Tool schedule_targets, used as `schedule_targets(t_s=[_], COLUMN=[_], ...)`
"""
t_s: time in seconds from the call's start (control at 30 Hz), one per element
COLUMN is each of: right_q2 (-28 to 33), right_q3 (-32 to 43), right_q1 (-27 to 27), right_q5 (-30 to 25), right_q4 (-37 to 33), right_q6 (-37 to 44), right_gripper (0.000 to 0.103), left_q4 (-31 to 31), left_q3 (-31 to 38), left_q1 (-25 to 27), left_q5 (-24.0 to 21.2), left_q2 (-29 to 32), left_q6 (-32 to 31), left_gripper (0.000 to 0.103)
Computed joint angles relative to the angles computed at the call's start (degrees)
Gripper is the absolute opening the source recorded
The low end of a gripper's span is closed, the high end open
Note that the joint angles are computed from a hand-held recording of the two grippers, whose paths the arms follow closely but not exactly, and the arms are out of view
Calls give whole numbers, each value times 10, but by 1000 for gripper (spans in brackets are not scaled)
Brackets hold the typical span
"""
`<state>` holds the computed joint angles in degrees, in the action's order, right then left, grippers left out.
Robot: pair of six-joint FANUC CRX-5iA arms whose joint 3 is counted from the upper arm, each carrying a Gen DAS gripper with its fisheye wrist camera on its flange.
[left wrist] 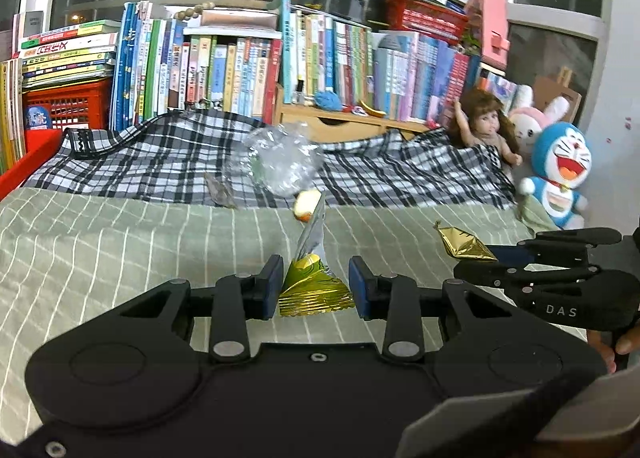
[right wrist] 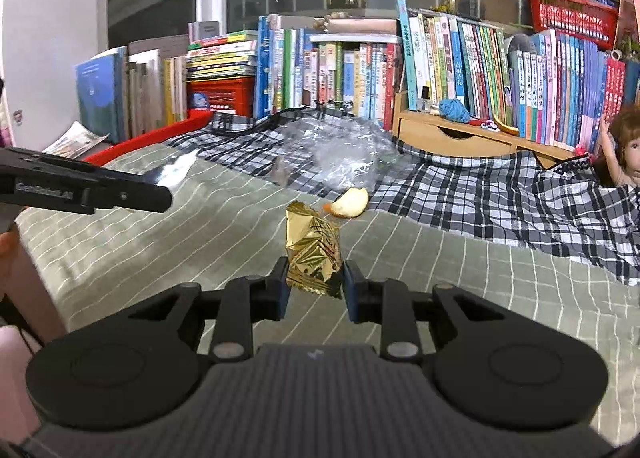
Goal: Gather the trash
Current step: 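Lift both gold wrappers off the bed toward the bed edge, then lower both tools over the trash bin and open both grippers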
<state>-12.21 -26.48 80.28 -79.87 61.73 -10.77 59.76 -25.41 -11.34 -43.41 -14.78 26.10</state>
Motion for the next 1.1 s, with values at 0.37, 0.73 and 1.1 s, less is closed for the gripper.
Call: schedule_targets(t_s=[0.37, 0.73, 1.1], right_q2=[9, 23, 36], right_q3=[17, 25, 22], right_q1=[100, 166, 206], right_q5=[-66, -60, -21], right_q4=[-11, -23, -101], right_q6=[-29, -63, -104], right_gripper=[39, 34, 34], left_q4=[-4, -17, -51], left_q3=[-57, -113, -181], left_q1=[44, 114, 210], left_q5=[-75, -154, -271], left_q2=[-78, -171, -256], left_q6=[18, -4, -31], left_gripper=[34, 34, 34])
